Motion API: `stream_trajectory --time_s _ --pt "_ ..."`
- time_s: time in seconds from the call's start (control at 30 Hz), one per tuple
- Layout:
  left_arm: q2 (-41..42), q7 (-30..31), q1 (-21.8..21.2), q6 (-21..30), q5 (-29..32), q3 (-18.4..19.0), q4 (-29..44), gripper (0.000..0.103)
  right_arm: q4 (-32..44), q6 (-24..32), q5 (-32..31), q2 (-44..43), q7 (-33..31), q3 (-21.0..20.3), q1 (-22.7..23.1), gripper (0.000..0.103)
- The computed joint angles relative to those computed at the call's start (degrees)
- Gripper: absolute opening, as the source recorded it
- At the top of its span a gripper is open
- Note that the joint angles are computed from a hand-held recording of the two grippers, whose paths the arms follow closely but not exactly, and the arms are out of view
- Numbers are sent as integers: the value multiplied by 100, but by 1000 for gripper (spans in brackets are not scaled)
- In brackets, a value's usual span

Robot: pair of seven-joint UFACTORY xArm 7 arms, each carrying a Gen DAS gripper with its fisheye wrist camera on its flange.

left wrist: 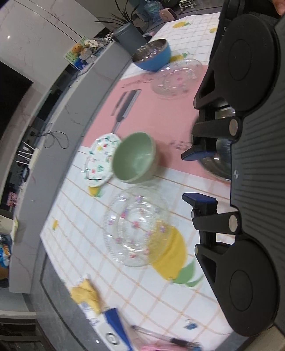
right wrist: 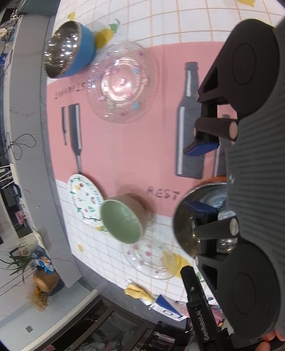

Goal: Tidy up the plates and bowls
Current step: 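Move both grippers to the blue bowl and close them on its rim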

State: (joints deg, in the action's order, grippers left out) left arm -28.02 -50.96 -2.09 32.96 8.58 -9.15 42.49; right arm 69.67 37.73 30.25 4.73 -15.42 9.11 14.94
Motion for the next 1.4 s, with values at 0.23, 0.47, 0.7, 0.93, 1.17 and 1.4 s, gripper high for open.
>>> stream_trajectory --time_s 0.23,0.47,0.7,0.93,1.17,1.4 --pt "574 290 108 -233 119 176 515 38 763 1 -214 508 129 68 33 47" --pt "1291 707 92 -394 -75 452 894 38 1838 196 -707 1412 535 177 135 47" --pt "1721 1014 110 -580 -333 647 1089 38 2920 527 -1182 2341 972 225 273 46" --pt "2013 1226 -30 -374 -426 579 1829 38 3194 486 -1362 2554 1238 127 148 46" --pt "2889 1534 -439 -299 -715 454 3091 38 3119 87 -1721 2379 1501 -156 -156 50" --pt "4134 1570 -950 -321 -768 349 4499 38 3220 -296 -2108 2384 1715 -427 -516 54"
